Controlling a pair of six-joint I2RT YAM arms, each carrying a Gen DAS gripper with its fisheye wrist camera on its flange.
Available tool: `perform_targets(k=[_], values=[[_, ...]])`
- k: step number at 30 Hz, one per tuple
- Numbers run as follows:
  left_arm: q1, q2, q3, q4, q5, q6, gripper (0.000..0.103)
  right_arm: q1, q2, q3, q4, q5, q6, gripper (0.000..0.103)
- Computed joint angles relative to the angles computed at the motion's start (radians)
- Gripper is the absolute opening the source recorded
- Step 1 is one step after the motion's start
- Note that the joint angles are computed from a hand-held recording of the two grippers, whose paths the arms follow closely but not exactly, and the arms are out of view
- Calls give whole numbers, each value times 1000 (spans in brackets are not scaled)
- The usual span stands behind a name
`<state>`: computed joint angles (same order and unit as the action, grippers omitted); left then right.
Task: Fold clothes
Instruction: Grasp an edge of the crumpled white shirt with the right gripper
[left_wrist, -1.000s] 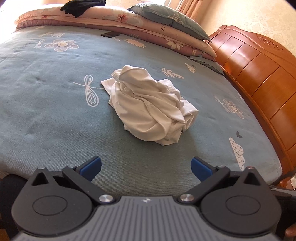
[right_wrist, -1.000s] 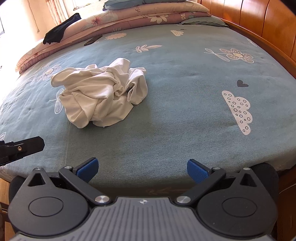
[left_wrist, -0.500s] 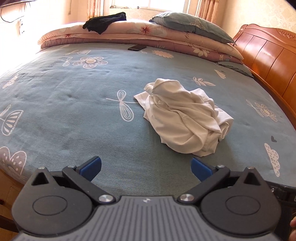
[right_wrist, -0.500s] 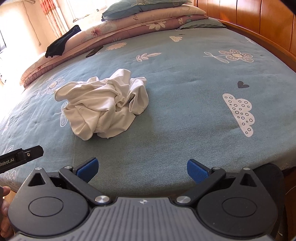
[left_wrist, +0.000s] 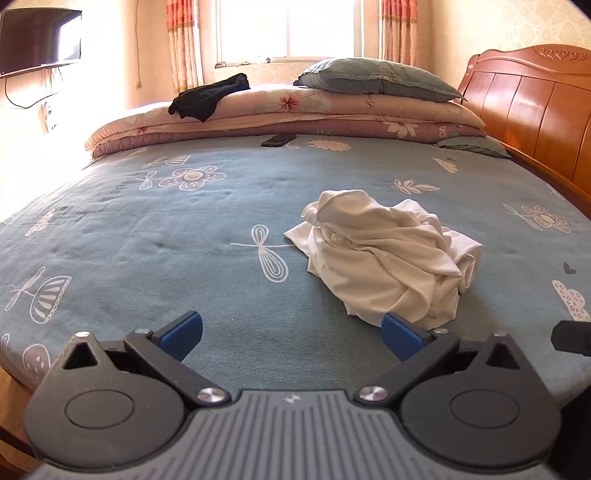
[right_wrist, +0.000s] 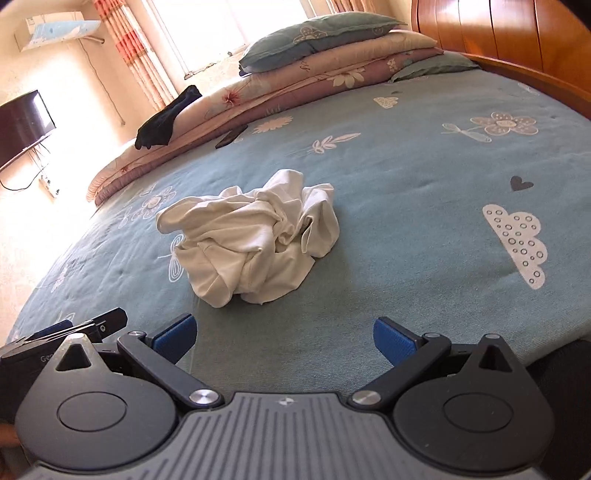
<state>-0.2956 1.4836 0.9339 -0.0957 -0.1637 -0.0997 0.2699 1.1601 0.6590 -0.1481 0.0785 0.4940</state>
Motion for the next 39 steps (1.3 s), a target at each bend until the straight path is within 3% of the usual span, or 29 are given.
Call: perform_targets(k=[5, 11, 19, 25, 30, 37, 39], values=[[-1, 33, 36, -32, -13, -1, 103, 51, 8, 48, 19, 118, -125, 103], [49, 25, 7, -2, 79, -20, 103, -17, -39, -64, 248, 5, -100, 103], [119, 77, 58, -74, 142, -123, 103, 55, -25, -78, 245, 58, -177, 103], [89, 73, 42, -31, 64, -43, 103, 73, -48, -111, 324, 66, -227, 103], [83, 96, 49, -11, 123, -19, 103, 48, -34, -151, 431, 34, -187, 103], [56, 165, 114, -37, 92, 6, 103, 0, 51, -70, 322, -21, -182, 103], [58, 172, 120, -34, 128, 9, 103, -13, 80, -45, 292, -36, -183, 103]])
